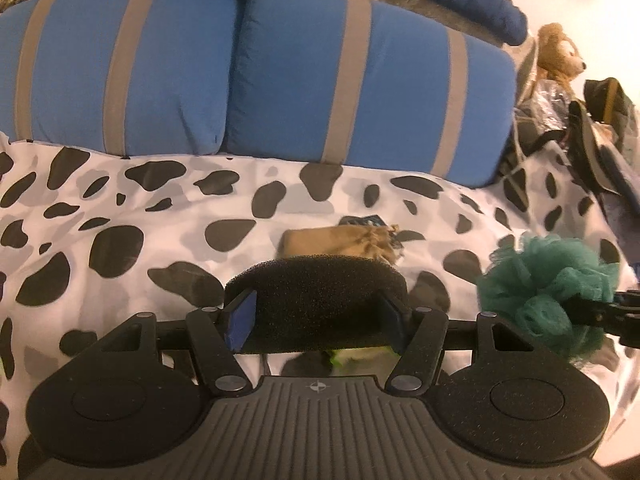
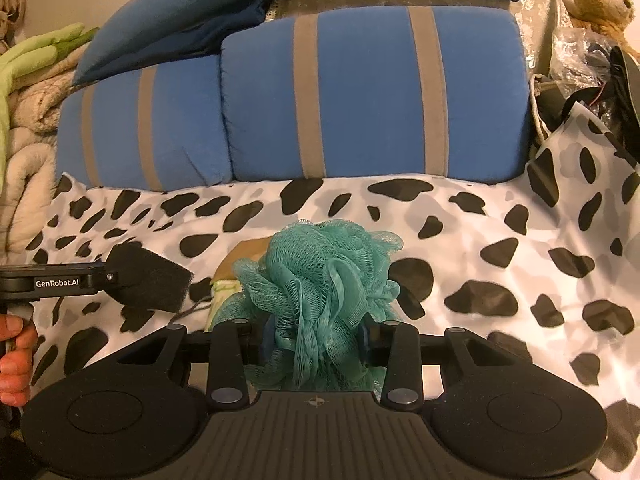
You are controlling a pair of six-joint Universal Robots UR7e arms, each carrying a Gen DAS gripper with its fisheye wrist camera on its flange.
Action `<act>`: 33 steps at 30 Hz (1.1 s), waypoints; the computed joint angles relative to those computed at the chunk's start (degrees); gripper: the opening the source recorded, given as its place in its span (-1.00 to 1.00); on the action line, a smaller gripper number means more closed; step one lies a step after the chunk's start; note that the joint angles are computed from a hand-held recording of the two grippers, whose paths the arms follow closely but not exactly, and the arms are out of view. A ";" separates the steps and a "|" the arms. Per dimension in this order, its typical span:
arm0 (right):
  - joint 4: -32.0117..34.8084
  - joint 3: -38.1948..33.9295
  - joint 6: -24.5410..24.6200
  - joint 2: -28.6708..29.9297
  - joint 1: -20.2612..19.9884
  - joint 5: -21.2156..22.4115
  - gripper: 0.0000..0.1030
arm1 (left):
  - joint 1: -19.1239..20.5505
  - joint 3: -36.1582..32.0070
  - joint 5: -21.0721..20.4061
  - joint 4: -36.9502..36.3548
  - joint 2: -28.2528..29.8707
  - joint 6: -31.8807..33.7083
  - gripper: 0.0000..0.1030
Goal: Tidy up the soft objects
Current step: 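Lift the loofah with the right tool while the left tool lifts the sponge toward the box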
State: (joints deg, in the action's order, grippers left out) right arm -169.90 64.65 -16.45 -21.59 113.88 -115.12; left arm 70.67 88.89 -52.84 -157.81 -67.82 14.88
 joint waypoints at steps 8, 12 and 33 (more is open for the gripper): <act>-2.25 9.59 0.32 -4.96 0.86 2.52 -0.21 | -1.80 7.85 -0.28 2.11 -6.03 -2.76 0.21; -2.74 13.76 0.97 -7.01 1.56 2.21 -0.22 | -2.90 11.91 0.00 3.24 -9.27 -4.49 0.22; -5.30 29.11 6.42 -14.99 5.12 2.23 -0.21 | -8.61 26.84 1.32 12.87 -24.57 -14.15 0.22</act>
State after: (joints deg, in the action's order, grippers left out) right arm -175.20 93.76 -10.03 -36.59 119.00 -112.89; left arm 62.05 115.73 -51.52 -144.94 -92.39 0.73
